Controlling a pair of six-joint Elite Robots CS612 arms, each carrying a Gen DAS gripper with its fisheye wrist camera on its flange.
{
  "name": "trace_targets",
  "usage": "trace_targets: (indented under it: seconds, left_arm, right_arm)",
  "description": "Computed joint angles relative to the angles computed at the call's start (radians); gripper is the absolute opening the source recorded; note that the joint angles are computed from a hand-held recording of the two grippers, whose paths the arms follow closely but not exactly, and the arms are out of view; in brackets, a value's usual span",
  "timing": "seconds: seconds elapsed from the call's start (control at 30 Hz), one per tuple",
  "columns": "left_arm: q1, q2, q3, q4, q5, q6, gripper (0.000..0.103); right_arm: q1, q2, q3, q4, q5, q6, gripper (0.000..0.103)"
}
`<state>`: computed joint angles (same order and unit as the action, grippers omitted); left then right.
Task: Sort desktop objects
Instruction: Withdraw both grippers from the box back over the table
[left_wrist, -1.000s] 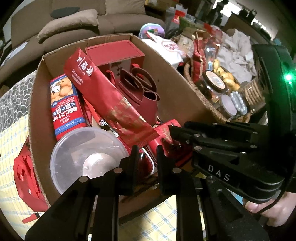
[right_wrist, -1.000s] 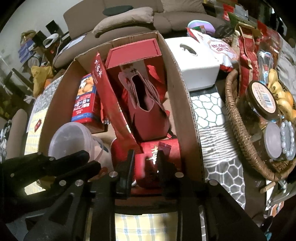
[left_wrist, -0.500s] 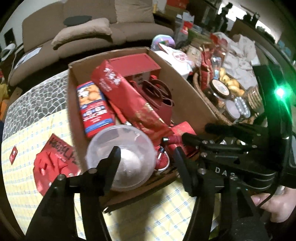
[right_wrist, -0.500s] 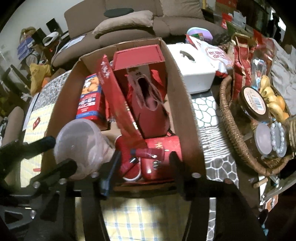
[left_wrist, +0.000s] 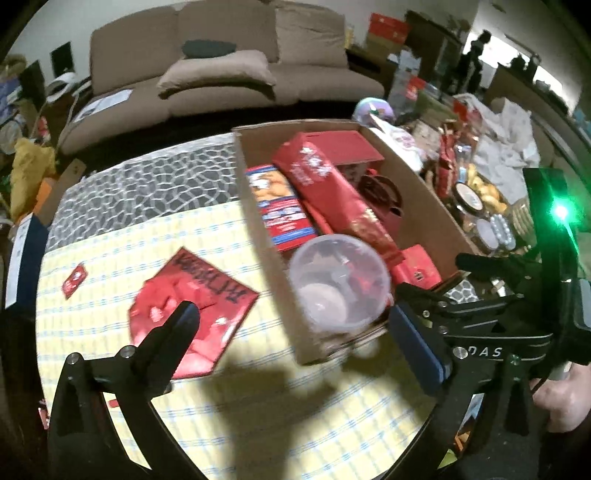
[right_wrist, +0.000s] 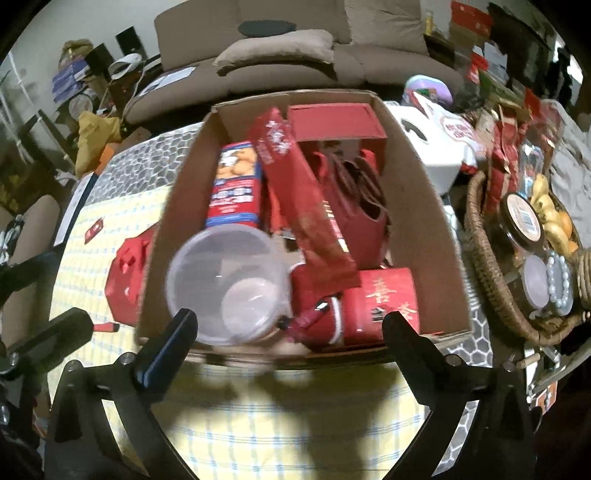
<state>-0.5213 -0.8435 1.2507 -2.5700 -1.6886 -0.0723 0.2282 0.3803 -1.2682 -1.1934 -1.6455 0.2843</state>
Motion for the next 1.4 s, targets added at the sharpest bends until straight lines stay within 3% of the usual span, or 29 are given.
trace_targets:
  seconds: [0.47, 0.87, 1.17, 1.4]
  left_arm:
    - [0.085, -0.048, 0.092, -0.037, 0.072, -0.032, 0.103]
    - [0.163, -0.029, 0.132, -0.042, 0.098, -0.04, 0.103]
    - [0.209, -0.005, 0.166, -0.053, 0.06, -0.062, 0.103]
    - [0.231, 0.019, 0.187, -0.091, -0.012, -0.091, 0.103]
  right_arm:
    - [0.076, -0.042, 0.118, -0.127, -0.032, -0.027, 0.103]
    - [0.134, -0.066, 0.249, -0.241, 0.005, -0.075, 0.103]
    - [0.159, -0.075, 0.338, -0.305, 0.056, -0.09, 0.103]
    - [0.172, -0.058, 0.363, -0.322, 0.086, -0.126, 0.103]
